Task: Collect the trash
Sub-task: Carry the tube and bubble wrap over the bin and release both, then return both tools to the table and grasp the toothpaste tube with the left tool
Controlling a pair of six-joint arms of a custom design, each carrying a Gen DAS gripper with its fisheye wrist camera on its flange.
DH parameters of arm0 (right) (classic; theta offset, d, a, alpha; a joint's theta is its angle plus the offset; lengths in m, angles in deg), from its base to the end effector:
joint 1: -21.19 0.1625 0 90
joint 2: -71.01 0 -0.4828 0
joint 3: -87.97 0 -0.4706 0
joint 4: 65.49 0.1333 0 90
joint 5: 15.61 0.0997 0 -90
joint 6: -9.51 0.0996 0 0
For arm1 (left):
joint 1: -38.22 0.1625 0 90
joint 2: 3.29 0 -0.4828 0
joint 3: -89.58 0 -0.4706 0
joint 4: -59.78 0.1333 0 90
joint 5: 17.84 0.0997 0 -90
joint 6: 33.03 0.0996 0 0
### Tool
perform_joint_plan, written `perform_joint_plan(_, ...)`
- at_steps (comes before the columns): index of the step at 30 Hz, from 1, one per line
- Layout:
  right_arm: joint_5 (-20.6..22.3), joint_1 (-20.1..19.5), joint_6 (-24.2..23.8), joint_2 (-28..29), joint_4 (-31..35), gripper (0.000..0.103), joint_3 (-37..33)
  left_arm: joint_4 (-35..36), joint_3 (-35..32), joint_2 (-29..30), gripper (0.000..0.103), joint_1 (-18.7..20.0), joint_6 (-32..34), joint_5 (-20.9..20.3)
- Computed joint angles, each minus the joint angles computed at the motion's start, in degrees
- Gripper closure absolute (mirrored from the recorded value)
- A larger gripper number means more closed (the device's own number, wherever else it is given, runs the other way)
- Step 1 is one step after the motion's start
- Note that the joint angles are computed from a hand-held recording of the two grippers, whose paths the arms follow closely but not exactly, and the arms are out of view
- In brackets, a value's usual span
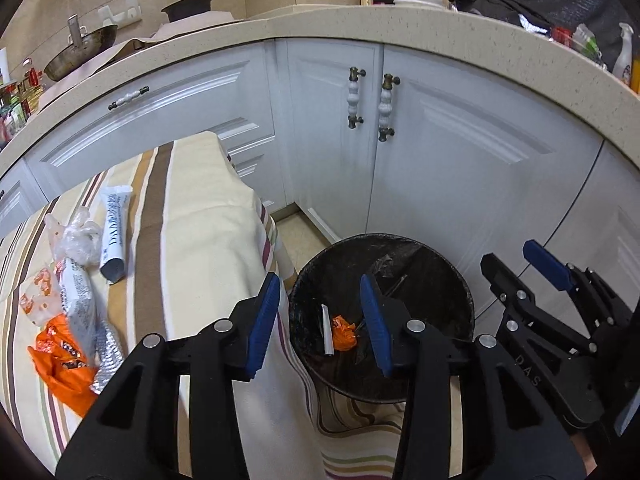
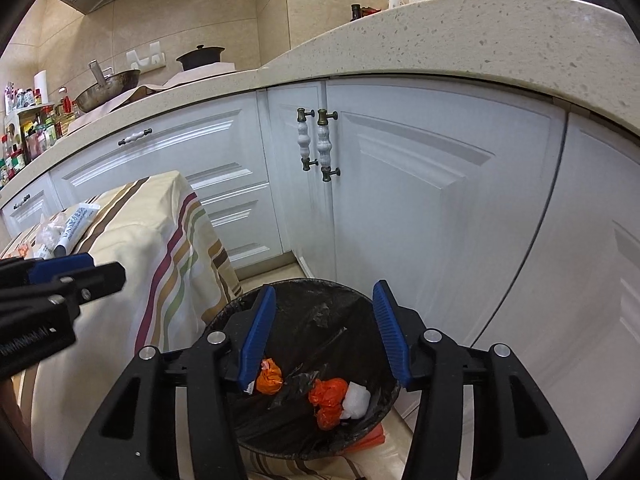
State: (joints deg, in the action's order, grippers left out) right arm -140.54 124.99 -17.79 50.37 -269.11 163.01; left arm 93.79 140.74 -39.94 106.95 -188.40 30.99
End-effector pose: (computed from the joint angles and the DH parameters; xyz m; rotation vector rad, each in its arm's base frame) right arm 0.2761 -0.8043 -0.0061 0.4013 -2.1837 1.1527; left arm -0.1114 -0.8343 0.2106 0.5906 2.2265 -0.8381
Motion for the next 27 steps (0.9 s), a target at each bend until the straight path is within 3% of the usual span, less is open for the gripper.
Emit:
perform_joint_plan(17,0.68,4.03,0.50,-1.40,-3.68,0.047,6.45,-8.81,20.65,-15.97,0.059,0.67,-2.64,-2.71)
perform_joint_plan(27,1.40,7.00,-0.44,-0.90,-5.35,0.045,9.29,-16.47,31.85,-25.03,0.059,1.22,-0.43,-5.50)
